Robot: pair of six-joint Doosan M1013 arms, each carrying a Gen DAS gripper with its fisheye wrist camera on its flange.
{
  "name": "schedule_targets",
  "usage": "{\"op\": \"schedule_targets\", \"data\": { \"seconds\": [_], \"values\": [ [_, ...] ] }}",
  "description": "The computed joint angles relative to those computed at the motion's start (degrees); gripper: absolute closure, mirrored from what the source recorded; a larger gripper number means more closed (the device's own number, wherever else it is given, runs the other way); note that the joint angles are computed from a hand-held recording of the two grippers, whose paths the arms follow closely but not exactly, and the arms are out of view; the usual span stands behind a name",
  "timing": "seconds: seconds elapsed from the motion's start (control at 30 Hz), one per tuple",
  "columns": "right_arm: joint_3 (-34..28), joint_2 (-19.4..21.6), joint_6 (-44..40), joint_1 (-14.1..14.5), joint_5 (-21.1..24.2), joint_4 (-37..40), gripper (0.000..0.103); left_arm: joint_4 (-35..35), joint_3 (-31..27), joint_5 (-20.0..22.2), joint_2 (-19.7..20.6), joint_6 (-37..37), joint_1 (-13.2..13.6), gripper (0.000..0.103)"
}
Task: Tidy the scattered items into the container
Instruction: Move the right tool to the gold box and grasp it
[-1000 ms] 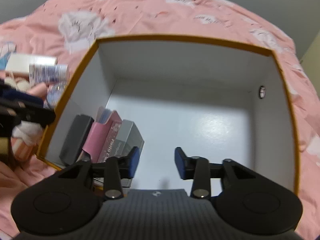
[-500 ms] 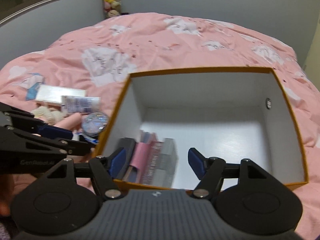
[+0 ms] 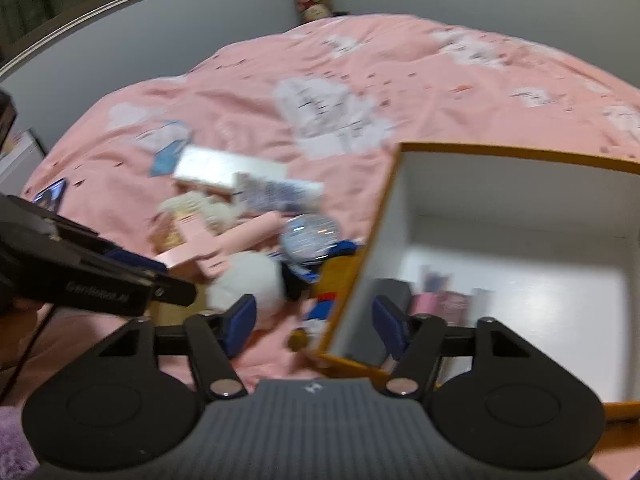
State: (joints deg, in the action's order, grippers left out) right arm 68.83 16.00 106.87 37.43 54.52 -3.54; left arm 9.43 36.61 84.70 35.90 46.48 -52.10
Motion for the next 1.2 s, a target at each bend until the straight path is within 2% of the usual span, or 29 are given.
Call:
{"op": "schedule_targets", "data": {
  "seconds": [0.13, 0.2, 0.27, 0.33, 0.53, 0.77, 0.93, 1.07, 1.2],
  "values": [
    [-2.0, 1.6, -3.8, 0.5, 2.0, 2.3, 0.048, -2.7, 1.7, 0.1, -0.9, -1.9, 0.9, 0.064],
    [-3.3, 2.7, -5.7, 0.5, 4.0, 3.5, 0.057, -3.2, 2.0, 0.3, -0.9, -2.5, 1.1, 0.064],
    [-4.4, 3.7, -8.5, 0.4, 5.7, 6.2, 0.072, -3.5, 1.6, 1.4, -0.5, -2.9, 1.2, 0.060],
    [-5.3, 4.7, -11.4, 0.2, 7.5, 8.9, 0.077, -3.8, 1.6, 1.9, -0.4, -2.7, 1.3, 0.056],
    [-7.6, 7.2, -17.0, 0.6, 11.2, 11.0, 0.080, -5.0, 1.3, 2.5, 0.0, -2.7, 1.7, 0.056],
    [-8.2, 7.9, -16.7, -0.8, 11.8, 15.0, 0.078, -6.5, 2.1, 2.2, -0.3, -3.6, 2.1, 0.056],
    [-9.3, 8.8, -16.3, -1.9, 12.9, 20.4, 0.075, -6.6, 1.8, 3.1, -0.4, -3.9, 2.3, 0.062],
    [-9.9, 9.2, -17.4, -2.9, 13.6, 25.7, 0.061, -4.4, 1.1, 4.4, -0.6, -3.7, 2.1, 0.063],
    [-11.6, 10.4, -16.3, -3.5, 14.9, 29.0, 0.052, -0.4, 0.1, 6.0, -0.4, -2.9, 1.6, 0.064]
  ]
}}
